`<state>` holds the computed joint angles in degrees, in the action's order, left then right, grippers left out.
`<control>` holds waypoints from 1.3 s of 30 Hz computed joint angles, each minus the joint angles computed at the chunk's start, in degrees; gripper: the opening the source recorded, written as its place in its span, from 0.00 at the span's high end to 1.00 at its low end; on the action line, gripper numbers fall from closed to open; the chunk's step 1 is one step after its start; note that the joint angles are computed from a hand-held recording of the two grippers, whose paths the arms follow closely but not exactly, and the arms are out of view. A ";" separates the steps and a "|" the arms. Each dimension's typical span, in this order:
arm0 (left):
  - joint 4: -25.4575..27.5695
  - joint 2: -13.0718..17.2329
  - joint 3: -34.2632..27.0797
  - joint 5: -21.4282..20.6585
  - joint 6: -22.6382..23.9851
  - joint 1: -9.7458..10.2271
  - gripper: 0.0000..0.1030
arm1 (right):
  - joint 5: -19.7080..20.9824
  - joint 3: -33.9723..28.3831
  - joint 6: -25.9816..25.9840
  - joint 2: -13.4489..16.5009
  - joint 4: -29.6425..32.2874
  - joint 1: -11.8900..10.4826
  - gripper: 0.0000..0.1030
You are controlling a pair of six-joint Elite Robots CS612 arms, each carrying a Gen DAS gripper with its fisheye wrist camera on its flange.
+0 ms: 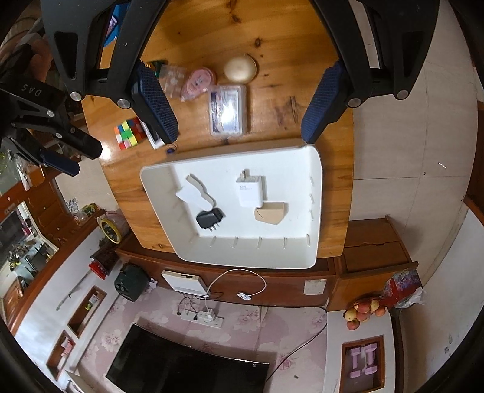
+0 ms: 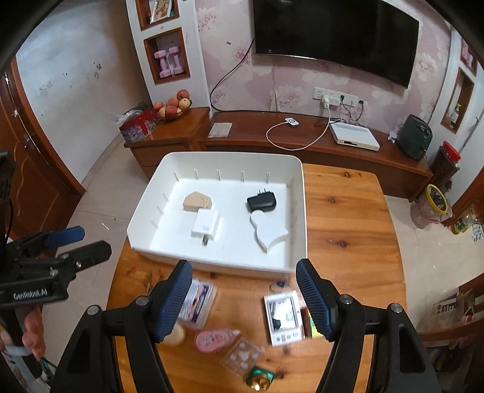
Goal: Organize rigid objects
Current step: 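Move both tools back toward the remaining items on the table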
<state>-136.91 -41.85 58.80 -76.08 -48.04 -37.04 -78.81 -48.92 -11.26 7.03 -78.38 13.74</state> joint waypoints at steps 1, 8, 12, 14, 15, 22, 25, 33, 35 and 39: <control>-0.43 -0.37 0.68 0.15 0.20 -0.22 0.17 | 0.08 -0.95 0.08 0.36 0.62 -0.08 0.30; -3.06 -1.66 3.72 0.63 1.58 -1.43 0.17 | -0.72 -9.84 -0.24 4.29 6.04 -0.55 0.25; -3.27 -1.71 4.64 1.08 2.37 -1.94 0.17 | -2.57 -13.97 -1.04 6.52 9.29 -0.59 0.25; -3.17 -1.58 5.20 0.49 2.16 -2.12 0.17 | -2.33 -15.30 -0.83 7.29 11.49 -0.74 0.25; -3.02 -1.53 5.47 0.23 1.92 -2.18 0.17 | -2.24 -16.06 -0.73 7.77 12.61 -0.82 0.25; -0.55 -0.02 6.25 -2.48 1.45 -2.50 0.17 | -5.68 -23.06 -0.16 12.79 16.44 -0.76 0.25; 0.68 0.94 6.22 -3.48 1.66 -2.64 0.17 | -7.34 -25.36 -0.32 14.76 16.17 -0.66 0.25; 2.96 3.72 4.97 -5.91 1.12 -2.51 0.17 | -7.98 -28.89 3.16 18.53 17.36 -0.95 0.25; 3.73 4.46 4.23 -6.09 0.81 -2.41 0.17 | -8.12 -29.43 3.96 19.24 17.69 -0.94 0.25; 4.90 5.61 2.95 -6.29 0.27 -2.33 0.17 | -8.23 -30.06 5.32 20.39 17.88 -0.96 0.25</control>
<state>-132.00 -36.25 61.75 -82.37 -47.77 -39.37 -87.04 -78.99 -5.95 27.42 -60.50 12.78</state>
